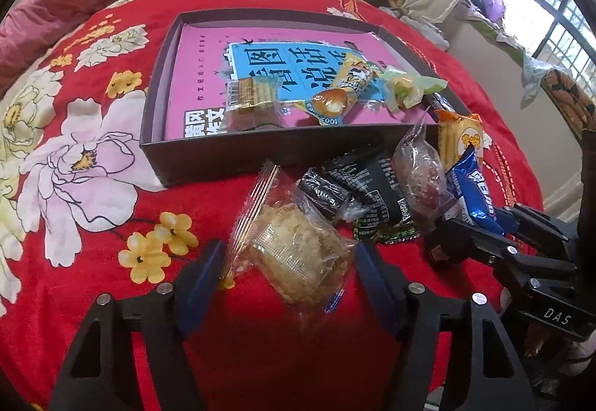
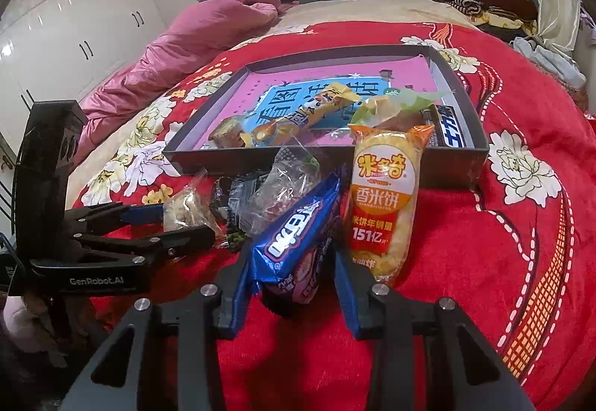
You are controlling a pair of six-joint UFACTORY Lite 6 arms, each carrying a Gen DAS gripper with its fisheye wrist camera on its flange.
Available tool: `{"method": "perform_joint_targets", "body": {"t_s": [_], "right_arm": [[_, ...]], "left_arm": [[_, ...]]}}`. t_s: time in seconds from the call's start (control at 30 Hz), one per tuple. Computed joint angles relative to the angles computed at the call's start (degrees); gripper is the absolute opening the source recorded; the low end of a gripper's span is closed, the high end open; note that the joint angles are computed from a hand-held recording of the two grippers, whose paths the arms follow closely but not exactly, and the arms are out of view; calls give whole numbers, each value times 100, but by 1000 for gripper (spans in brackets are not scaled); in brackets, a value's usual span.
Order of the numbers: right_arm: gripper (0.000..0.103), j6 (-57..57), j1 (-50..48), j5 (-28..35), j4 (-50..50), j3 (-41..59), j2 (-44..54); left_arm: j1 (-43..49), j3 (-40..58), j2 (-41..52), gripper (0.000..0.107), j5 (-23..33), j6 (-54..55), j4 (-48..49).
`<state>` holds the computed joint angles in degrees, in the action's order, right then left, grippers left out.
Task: Organize snacks
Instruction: 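Grasp the clear pastry bag with the left tool while the right grasps the blue wrapped packet, then lift the pastry bag with the left tool while the right lifts the blue packet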
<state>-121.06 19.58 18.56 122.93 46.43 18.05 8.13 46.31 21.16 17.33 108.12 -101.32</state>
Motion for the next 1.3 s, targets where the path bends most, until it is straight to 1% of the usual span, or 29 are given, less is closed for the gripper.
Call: {"method": "perform_joint_targets", "body": {"t_s": [0.03,0.13,0.23,0.37,0.53,0.63,0.77,0.97,1.17,1.23,1.3], "right_arm": [[40,8,-5,11,-23,5,3],[40,138,-72,109,-178,-26,-31],[39,333,-168,221,-389,-57,-68],[36,382,-217,272,-480,-187,-233],[32,535,-325,325,-631,-277,-364],[31,482,-346,187,-478,-291,-390],[31,384,-377,7,-154,-186,-253],[31,717,-447,306,-464,90,102],[31,-5,-121,86,45,338,329],[27,42,-109,-2,-30,474,462],[26,389,-183,54,-401,524,504]], "left_arm": [[-4,-6,5,67,9,22,-7],[-4,-84,-79,64,28,77,-23],[184,-156,-201,57,293,-214,318],[417,-292,-411,54,542,-406,555],[583,-412,-628,53,662,-668,855],[648,-432,-665,53,678,-724,913],[677,-337,-488,53,711,-841,972],[607,-256,-335,53,737,-657,713],[485,-206,-213,53,669,-421,440],[472,-175,-141,53,653,-335,350],[461,-147,-82,53,640,-288,287]]}}
